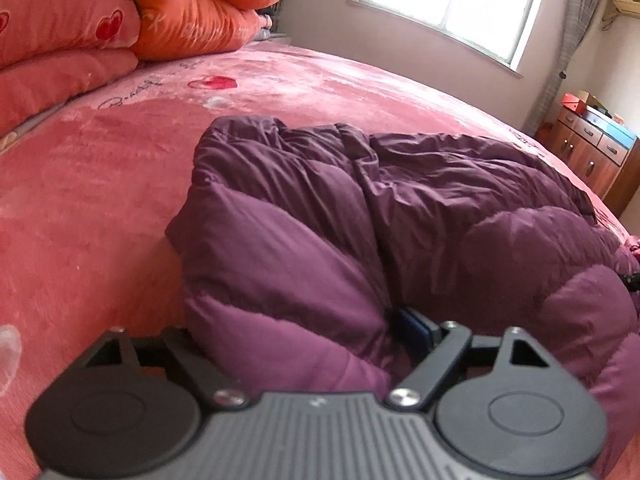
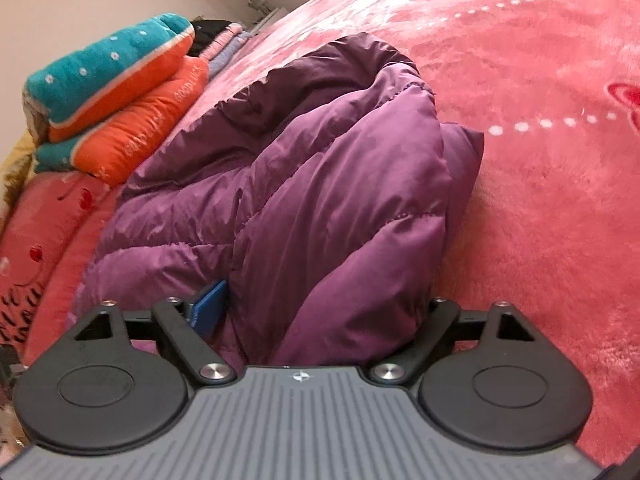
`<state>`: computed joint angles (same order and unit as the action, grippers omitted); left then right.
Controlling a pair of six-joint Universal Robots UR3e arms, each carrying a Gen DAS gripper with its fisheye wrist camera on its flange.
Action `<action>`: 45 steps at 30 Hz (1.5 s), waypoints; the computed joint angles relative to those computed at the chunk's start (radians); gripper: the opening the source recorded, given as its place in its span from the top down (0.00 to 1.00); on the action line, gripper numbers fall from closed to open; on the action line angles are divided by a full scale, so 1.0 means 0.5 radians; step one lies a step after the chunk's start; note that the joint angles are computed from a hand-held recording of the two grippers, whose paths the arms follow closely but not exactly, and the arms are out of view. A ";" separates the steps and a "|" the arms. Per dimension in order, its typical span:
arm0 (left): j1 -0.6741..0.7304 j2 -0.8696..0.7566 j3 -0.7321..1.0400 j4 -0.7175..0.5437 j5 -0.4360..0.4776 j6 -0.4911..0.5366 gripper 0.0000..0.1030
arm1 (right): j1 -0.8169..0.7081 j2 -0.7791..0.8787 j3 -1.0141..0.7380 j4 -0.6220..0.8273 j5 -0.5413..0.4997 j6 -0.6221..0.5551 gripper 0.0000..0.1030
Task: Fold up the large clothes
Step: 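Grasp the purple jacket bundle with both grippers from its sides, then lift and carry the jacket bundle with both grippers toward the grey stack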
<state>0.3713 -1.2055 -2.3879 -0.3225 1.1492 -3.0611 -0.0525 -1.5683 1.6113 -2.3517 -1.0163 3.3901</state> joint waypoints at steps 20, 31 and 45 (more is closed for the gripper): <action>-0.215 0.545 -0.029 -0.161 0.243 -0.207 0.83 | 1.249 0.102 -0.159 -0.398 -1.834 -0.373 0.62; -0.553 0.725 0.164 -0.388 0.463 -0.484 0.84 | 1.673 -0.119 0.199 -0.701 -2.383 -0.626 0.65; -1.835 -0.192 1.284 -0.240 1.449 -0.757 0.85 | 1.685 -0.517 0.361 -1.067 -2.716 -0.966 0.67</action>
